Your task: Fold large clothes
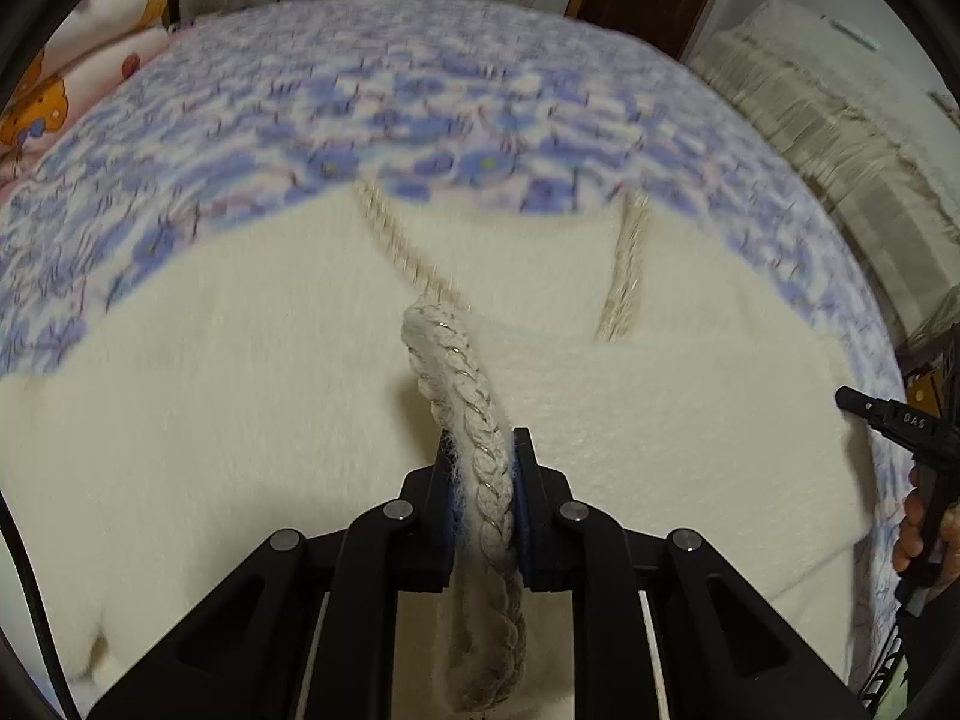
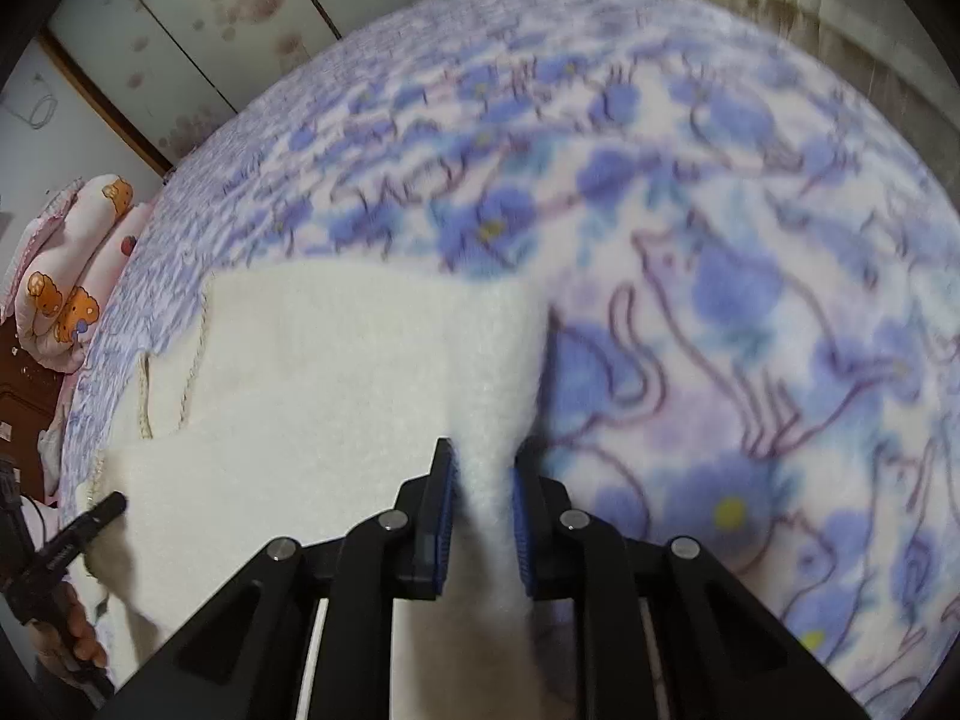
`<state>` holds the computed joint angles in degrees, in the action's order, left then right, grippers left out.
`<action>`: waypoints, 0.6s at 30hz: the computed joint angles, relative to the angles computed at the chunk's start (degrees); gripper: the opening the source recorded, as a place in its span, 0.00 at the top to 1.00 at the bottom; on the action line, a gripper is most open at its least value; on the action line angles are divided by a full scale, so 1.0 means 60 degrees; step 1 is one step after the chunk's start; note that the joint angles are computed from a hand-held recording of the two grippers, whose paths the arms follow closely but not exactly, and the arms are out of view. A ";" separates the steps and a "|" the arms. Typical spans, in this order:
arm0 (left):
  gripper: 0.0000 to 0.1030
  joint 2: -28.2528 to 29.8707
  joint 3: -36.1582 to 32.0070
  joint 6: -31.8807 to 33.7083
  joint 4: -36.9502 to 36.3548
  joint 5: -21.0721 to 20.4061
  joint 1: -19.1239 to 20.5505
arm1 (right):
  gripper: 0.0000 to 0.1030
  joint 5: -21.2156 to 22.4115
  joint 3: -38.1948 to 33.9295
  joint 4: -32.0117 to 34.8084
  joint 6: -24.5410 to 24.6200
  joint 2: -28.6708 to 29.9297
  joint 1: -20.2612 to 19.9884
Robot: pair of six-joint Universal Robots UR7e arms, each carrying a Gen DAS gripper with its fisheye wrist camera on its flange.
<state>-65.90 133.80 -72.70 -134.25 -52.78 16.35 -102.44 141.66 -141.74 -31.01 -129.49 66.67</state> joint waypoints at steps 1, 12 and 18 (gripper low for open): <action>0.87 -0.0019 0.0055 0.0061 -0.0105 0.0211 -0.0046 | 0.85 0.0219 0.0149 -0.0291 -0.0181 -0.0170 -0.0141; 0.41 -0.0655 0.0938 -0.1283 -0.0449 -0.1046 -0.0025 | 0.59 0.0576 0.0056 0.2499 -0.1058 -0.2160 -0.1048; 0.42 -0.0540 0.1204 -0.1692 -0.0225 -0.1114 -0.0733 | 0.59 0.0325 0.0868 0.3177 -0.3153 -0.4010 -0.1802</action>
